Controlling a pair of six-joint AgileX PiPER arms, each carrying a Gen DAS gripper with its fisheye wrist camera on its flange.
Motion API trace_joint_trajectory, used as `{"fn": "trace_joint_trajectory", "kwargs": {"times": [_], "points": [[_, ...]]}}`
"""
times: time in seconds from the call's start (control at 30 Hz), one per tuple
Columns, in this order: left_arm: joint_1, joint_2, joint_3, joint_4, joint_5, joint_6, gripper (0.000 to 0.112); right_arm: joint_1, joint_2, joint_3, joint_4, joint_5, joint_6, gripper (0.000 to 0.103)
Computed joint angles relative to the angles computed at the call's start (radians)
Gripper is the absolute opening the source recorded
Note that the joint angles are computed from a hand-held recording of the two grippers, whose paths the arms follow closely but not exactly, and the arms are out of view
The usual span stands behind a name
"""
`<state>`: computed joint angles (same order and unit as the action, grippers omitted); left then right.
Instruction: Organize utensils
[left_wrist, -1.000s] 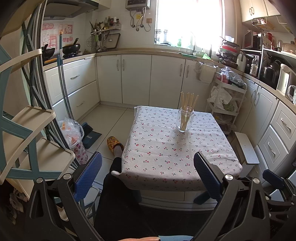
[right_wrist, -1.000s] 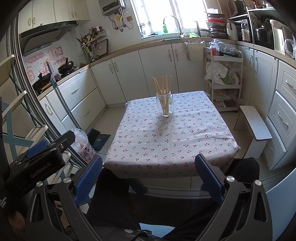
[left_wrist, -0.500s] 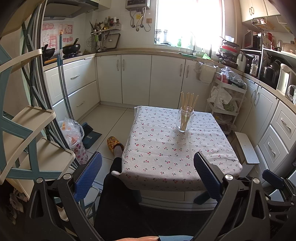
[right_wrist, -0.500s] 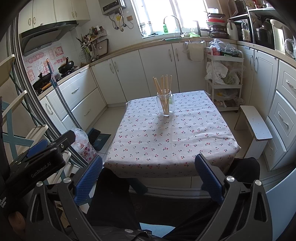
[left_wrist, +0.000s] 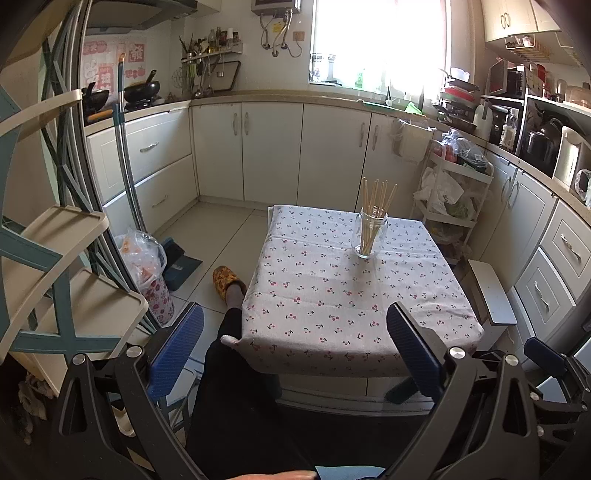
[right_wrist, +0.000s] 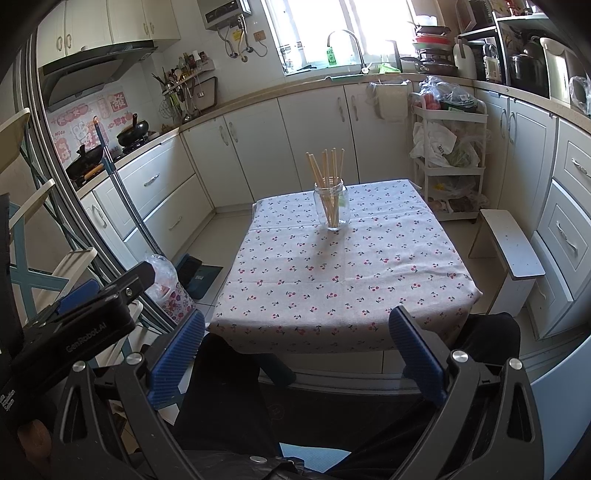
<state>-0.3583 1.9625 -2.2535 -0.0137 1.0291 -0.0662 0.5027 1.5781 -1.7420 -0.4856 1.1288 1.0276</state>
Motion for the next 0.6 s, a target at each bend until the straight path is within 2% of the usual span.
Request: {"fn": "trace_joint_trajectory", "kwargs": {"times": [0.03, 0.1, 0.2, 0.6], "points": [[-0.002, -0.009, 0.017, 0.011, -0.015, -0.006, 0.095, -0.004, -0.001, 0.001, 0.002, -0.001, -0.003, 0.096], [0.001, -0.057, 0.111, 0.015, -0.103, -0.014, 0.095, -0.003, 0.0, -0.001, 0.001, 0.0, -0.002, 0.096], [0.0, -0.09, 0.163, 0.036, -0.158, -0.029, 0.095, 0.004, 0.001, -0.002, -0.003, 0.0, 0.004, 0.096], [0.004, -0.066, 0.115, 0.011, -0.12, 0.007, 0.095, 0.011, -0.001, -0.009, -0.007, 0.007, 0.002, 0.096]]}}
